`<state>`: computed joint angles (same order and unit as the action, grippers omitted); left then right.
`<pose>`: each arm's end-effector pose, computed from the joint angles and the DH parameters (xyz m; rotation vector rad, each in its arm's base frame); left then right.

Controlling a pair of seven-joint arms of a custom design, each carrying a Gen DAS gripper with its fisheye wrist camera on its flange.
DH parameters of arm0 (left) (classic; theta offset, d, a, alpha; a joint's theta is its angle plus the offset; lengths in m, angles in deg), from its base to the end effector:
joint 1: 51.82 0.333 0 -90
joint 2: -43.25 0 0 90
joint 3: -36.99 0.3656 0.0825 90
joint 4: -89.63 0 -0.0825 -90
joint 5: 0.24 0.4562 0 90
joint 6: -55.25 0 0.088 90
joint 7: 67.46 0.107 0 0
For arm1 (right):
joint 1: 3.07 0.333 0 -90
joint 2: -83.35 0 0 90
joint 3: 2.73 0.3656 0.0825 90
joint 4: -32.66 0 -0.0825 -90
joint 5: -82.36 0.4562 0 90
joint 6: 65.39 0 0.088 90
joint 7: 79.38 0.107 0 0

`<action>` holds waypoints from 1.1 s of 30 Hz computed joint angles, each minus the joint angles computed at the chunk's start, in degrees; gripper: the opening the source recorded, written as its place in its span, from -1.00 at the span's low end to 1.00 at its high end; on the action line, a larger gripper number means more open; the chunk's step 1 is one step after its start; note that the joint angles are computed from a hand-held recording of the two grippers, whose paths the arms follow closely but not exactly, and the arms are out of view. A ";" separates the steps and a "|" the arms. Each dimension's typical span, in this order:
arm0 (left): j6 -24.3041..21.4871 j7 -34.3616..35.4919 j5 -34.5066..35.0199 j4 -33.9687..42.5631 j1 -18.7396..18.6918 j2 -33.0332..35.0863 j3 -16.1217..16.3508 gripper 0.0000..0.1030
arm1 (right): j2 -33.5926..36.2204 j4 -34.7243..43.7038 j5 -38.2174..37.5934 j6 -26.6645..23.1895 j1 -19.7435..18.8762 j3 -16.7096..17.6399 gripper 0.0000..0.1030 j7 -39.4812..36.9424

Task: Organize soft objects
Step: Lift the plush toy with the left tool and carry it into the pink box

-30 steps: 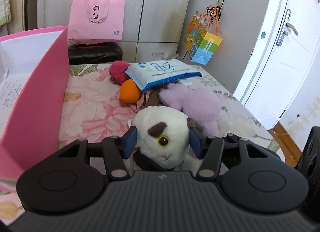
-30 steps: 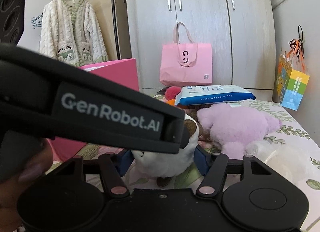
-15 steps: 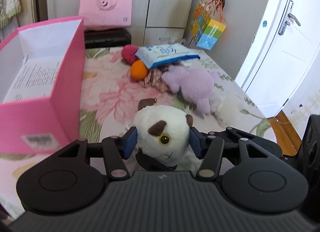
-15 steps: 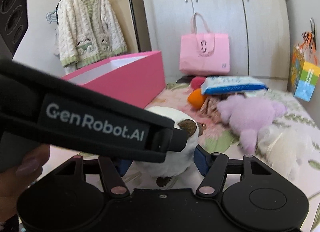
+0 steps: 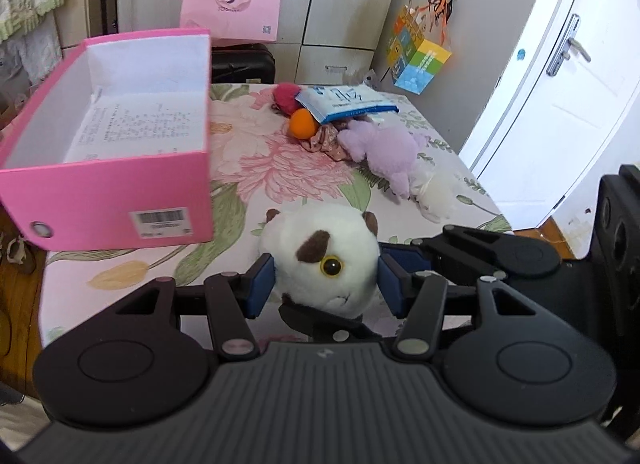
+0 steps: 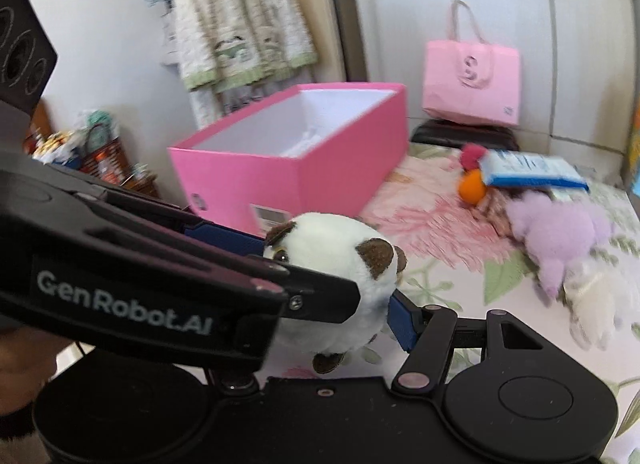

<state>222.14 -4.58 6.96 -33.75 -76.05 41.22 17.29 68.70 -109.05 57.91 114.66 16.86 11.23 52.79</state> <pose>0.4542 -0.4512 0.5204 -1.4915 2.2714 -1.0987 0.4217 0.3340 0.4916 -1.8211 1.3360 -0.4354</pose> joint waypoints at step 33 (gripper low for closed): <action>0.55 20.51 -15.50 20.10 7.40 11.90 4.50 0.06 | 26.63 38.65 51.52 -6.01 5.20 -3.53 0.37 -63.40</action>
<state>222.69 15.93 -8.54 -13.65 -68.65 53.12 21.79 95.33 -70.40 109.43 108.65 22.06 7.70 -10.61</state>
